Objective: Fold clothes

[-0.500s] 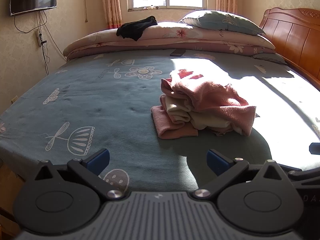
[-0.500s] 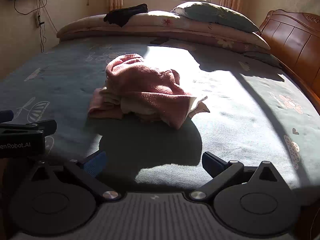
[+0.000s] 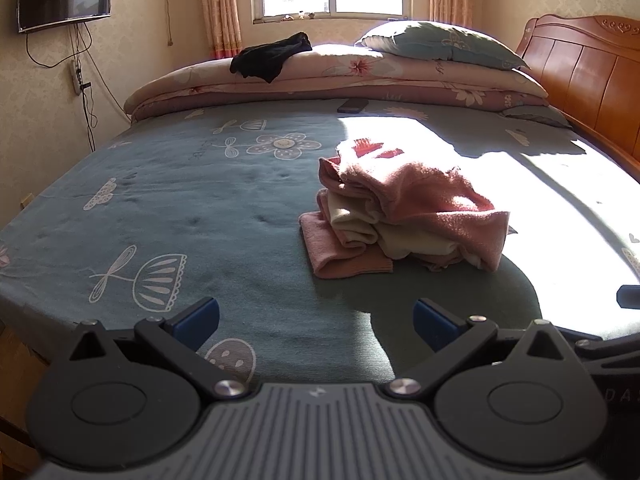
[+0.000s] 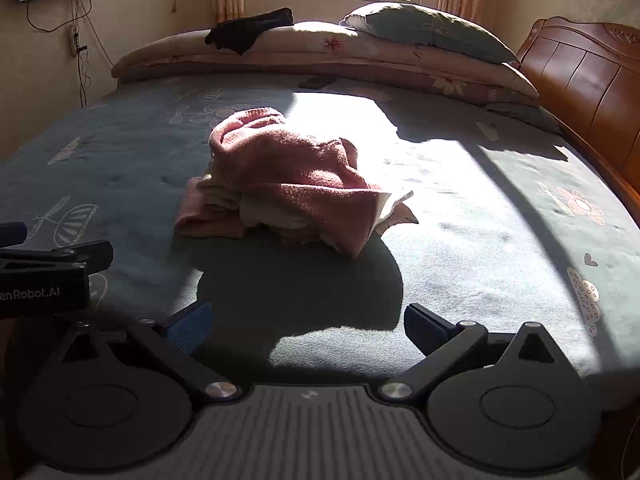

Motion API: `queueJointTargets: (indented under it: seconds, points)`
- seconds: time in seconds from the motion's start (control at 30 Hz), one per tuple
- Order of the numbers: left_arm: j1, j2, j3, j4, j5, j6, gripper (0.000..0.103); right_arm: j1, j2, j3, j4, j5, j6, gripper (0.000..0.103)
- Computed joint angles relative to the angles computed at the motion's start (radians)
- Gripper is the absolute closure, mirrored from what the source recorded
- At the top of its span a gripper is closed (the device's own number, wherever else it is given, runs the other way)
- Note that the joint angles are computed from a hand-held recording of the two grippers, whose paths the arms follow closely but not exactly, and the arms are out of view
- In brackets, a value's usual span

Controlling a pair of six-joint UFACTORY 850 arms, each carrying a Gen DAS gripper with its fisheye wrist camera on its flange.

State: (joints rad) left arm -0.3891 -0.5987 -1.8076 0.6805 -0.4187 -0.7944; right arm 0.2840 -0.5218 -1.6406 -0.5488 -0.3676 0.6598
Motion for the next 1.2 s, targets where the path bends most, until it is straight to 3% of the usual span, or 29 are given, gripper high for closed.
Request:
queueJointTargets:
  seconds: [1.2]
  points:
    - [-0.002,-0.007,-0.008,0.001,-0.011,-0.010,0.000,0.008,0.003,0.007,-0.064,-0.009,0.056,0.000]
